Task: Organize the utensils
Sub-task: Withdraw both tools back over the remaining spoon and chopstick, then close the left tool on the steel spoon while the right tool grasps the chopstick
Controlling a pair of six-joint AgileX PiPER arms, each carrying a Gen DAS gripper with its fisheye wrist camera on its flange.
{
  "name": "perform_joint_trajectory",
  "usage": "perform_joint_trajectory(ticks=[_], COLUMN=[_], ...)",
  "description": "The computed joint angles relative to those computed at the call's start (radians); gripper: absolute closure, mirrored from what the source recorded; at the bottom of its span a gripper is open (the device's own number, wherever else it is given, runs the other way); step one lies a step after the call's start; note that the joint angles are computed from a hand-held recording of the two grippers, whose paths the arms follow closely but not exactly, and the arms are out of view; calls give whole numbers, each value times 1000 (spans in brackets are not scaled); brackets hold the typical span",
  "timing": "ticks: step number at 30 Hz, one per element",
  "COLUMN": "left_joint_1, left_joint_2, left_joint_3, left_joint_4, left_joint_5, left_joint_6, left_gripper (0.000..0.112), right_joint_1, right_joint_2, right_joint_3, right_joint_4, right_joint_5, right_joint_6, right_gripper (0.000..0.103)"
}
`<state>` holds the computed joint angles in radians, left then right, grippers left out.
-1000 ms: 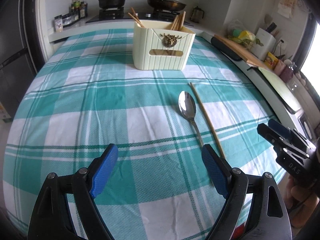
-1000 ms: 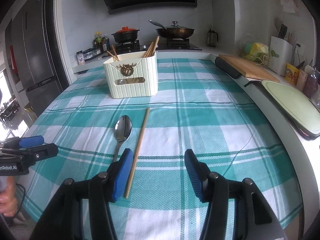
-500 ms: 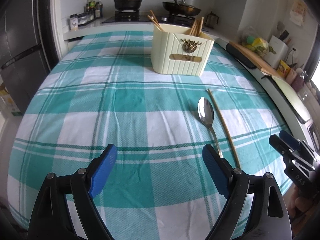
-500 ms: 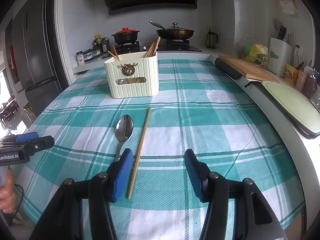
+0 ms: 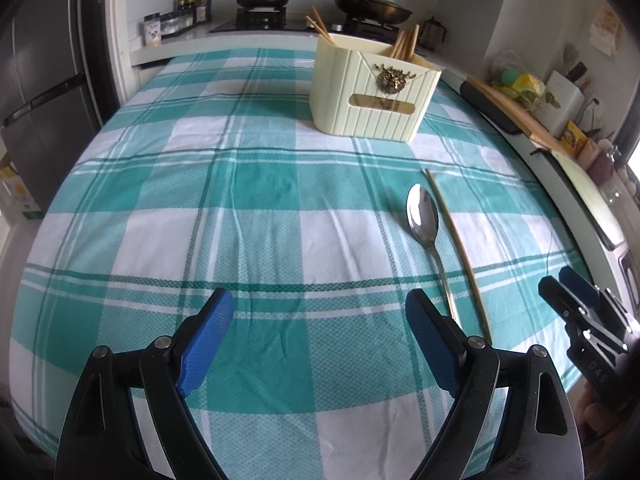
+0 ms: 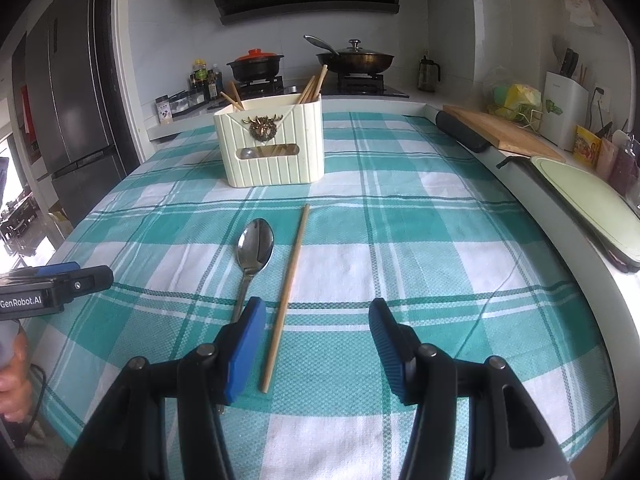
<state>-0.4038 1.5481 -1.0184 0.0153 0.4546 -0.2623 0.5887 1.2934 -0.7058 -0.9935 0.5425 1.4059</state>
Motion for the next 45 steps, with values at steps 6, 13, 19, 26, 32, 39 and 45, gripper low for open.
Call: perform_joint_trajectory(ticks=[6,13,19,26,32,39,45], left_joint_1=[-2,4,4,9,8,7,6], left_joint_2=[9,26,35,51,51,55,58], left_joint_3=[-8,-23,-35,-47,-45,-43,-45], left_joint_4=[12,13,3,-4,-2,-9,-8], left_joint_5=[8,24,35,48,46,47,43], left_joint_6=[-17,-25,-22,-22,-31,-25,-25], left_gripper=[24,24,24,24,24,24,24], right_joint_1=[-4,-7,-18,-29,-34,-36,-35], right_joint_2=[5,4,4,-1,-4,-5,-6], right_joint_3=[5,10,13,21,27,42,44], right_joint_4=[-4,-9,0,0,-1,-4,-4], right_joint_5=[-7,-13,-21,-31,-38,-46,-45], right_joint_6=[11,18,11,11,12,19,21], right_gripper=[48,48,48,48,48,48,48])
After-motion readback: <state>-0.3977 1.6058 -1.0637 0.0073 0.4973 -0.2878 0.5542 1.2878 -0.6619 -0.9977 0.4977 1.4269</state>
